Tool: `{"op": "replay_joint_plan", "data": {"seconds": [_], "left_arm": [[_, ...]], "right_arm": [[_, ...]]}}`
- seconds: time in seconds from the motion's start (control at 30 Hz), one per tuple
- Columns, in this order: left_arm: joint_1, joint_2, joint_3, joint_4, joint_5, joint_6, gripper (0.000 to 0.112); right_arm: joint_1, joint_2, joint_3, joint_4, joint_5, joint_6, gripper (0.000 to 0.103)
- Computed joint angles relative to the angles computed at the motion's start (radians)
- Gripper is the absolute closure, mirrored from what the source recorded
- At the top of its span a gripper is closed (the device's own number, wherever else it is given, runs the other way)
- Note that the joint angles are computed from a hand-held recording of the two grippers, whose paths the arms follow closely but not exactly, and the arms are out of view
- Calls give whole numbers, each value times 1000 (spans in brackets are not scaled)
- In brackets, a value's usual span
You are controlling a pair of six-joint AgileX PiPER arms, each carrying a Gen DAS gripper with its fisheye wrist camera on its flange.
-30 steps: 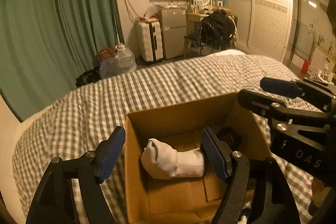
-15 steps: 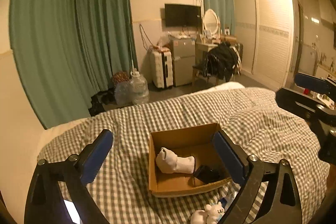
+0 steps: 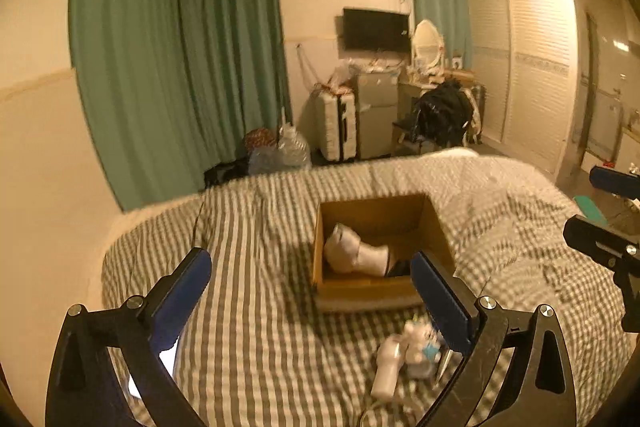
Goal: Organize objects
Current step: 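Withdraw the left gripper from the box back toward the pile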
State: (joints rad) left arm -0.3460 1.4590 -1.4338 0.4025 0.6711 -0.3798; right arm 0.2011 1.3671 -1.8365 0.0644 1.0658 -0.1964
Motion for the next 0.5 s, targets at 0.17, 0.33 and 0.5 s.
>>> {"op": "replay_joint_plan", "data": {"seconds": [0.17, 0.33, 0.5], "left_arm": [[-10, -16, 216, 95, -92, -150, 10], [-26, 52, 345, 115, -161, -205, 10], [-59, 131, 419, 142, -209, -227, 10]], "right_arm": [[-19, -41, 219, 26, -58, -45, 16], [-47, -13, 376, 40, -128, -65, 16], [-43, 17, 486, 30, -182, -87, 16]]}}
